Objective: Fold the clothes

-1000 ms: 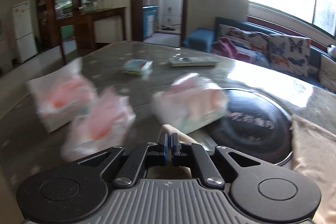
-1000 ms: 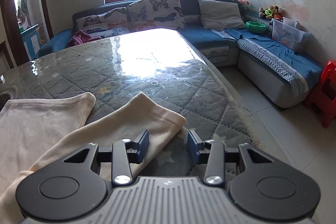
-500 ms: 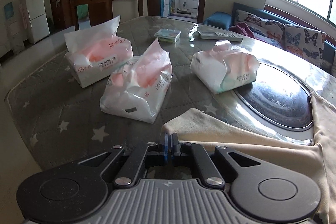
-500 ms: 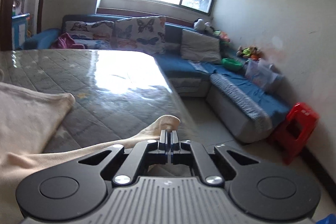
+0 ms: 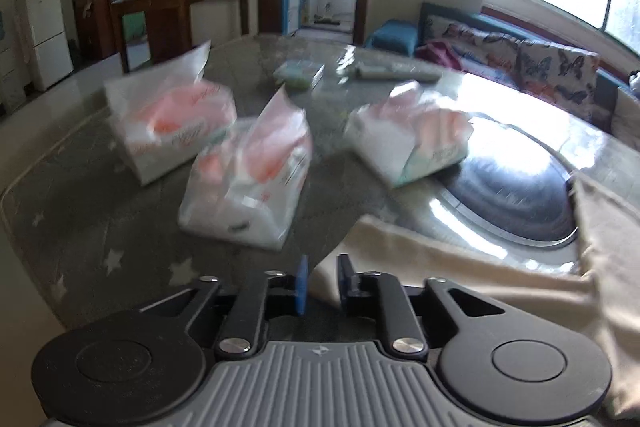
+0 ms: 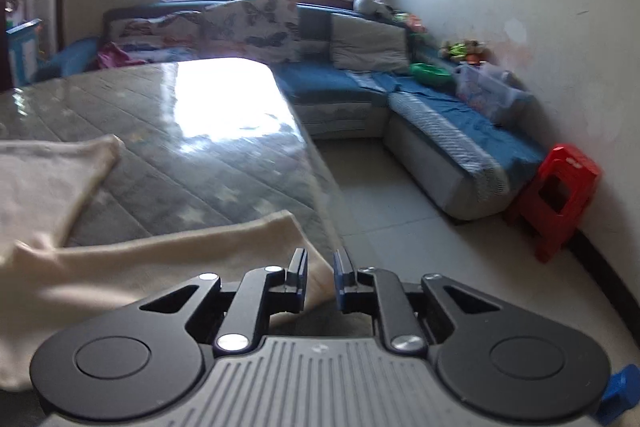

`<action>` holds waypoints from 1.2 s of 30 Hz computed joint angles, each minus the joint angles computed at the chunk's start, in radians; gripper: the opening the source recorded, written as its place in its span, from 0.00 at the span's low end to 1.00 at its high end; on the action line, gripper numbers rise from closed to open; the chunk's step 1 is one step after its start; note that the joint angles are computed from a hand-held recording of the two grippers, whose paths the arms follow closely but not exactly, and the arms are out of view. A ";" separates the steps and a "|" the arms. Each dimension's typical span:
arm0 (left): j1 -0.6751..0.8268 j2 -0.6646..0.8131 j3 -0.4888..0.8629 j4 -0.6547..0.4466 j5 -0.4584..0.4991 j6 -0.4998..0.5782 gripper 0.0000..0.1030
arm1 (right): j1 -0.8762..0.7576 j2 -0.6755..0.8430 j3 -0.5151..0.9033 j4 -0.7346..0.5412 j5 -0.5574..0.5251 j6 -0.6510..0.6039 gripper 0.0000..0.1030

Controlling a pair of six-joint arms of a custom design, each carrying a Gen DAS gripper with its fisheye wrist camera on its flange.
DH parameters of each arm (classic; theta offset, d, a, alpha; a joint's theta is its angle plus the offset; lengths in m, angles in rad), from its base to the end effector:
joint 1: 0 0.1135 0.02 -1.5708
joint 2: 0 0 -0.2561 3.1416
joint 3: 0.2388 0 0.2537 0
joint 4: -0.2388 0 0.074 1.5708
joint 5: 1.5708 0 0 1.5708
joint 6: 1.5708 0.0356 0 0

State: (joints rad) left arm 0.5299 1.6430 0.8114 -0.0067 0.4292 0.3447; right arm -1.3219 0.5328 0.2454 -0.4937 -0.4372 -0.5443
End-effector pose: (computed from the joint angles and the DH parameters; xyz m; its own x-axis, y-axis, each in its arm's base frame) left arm 0.2836 0.1490 0.1481 -0.6780 -0.0410 -0.7339 0.0102 0.9978 -0.0652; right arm 0.0462 -0.1206 0.1565 -0.5647 0.3173 -0.7619 0.5980 0.7935 -0.1127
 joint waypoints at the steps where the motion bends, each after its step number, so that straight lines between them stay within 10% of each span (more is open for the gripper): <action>1: -0.017 -0.011 0.003 -0.009 0.011 -0.003 0.31 | 0.006 0.042 0.033 -0.019 -0.035 -0.004 0.13; 17: -0.540 0.146 0.170 -0.047 -0.061 -0.063 0.40 | 0.658 0.610 0.260 0.246 0.042 0.366 0.21; 36: -0.725 0.367 0.328 0.041 -0.191 -0.051 0.35 | 0.912 1.015 0.499 0.428 0.272 0.326 0.04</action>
State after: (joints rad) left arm -0.1954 2.0096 1.1398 0.0345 0.2384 0.2936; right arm -0.4099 1.5483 0.7449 -0.0652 -0.1654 -0.2182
